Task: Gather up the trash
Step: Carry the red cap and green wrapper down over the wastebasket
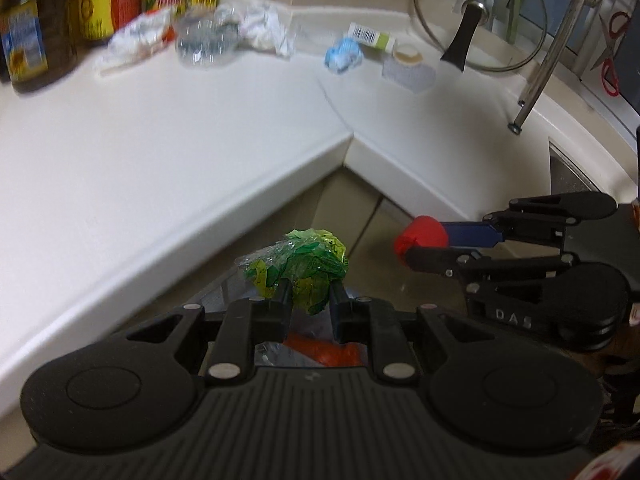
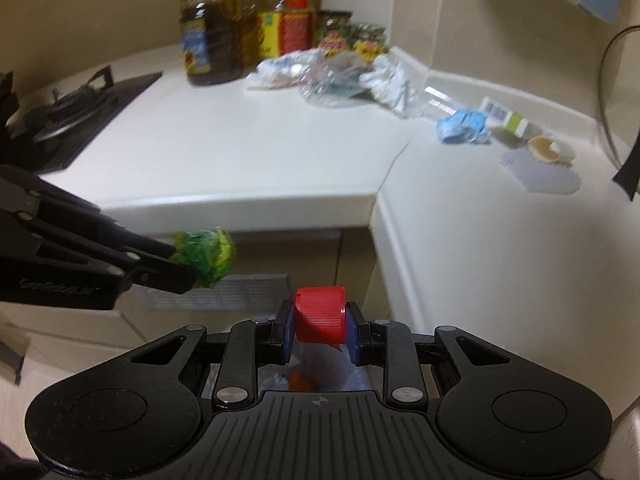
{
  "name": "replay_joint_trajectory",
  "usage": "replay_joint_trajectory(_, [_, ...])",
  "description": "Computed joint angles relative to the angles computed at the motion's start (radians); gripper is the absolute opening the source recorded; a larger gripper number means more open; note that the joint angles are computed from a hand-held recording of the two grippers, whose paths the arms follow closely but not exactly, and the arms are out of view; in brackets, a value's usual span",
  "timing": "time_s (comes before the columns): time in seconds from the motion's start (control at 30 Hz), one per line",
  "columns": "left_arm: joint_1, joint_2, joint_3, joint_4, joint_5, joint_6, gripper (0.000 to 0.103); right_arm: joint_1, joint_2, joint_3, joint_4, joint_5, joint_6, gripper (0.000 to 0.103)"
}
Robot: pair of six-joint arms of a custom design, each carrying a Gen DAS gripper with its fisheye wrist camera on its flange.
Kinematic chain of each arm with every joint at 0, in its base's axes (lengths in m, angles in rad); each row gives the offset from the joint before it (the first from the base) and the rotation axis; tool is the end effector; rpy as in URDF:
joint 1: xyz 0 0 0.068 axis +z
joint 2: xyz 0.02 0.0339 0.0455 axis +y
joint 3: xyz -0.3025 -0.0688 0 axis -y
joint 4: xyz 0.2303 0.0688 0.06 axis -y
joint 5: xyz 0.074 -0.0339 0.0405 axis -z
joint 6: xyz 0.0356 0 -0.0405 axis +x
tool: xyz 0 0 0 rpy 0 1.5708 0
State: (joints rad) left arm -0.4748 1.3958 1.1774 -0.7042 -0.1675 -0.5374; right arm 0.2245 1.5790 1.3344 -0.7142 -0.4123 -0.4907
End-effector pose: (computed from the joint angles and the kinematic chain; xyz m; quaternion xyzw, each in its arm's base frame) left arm 0.2438 -0.1186 0.3331 -0.0562 0.9433 -0.0845 0.3160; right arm 0.3105 0.0855 0.3312 -0.3845 0.8527 0.1543 0.3182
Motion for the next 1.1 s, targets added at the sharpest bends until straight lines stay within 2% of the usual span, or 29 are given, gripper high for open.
replay_joint_trajectory(0.37, [-0.01,0.041,-0.073,0.036,0.052,-0.057,0.017,0.01,0.014,-0.1,0.001,0.027,-0.069,0.026])
replay_joint_trajectory(1.1, [0.021,0.106,-0.164,0.1,0.108,-0.081,0.017,0.05,0.096,-0.2,0.078,0.104,-0.146,0.026])
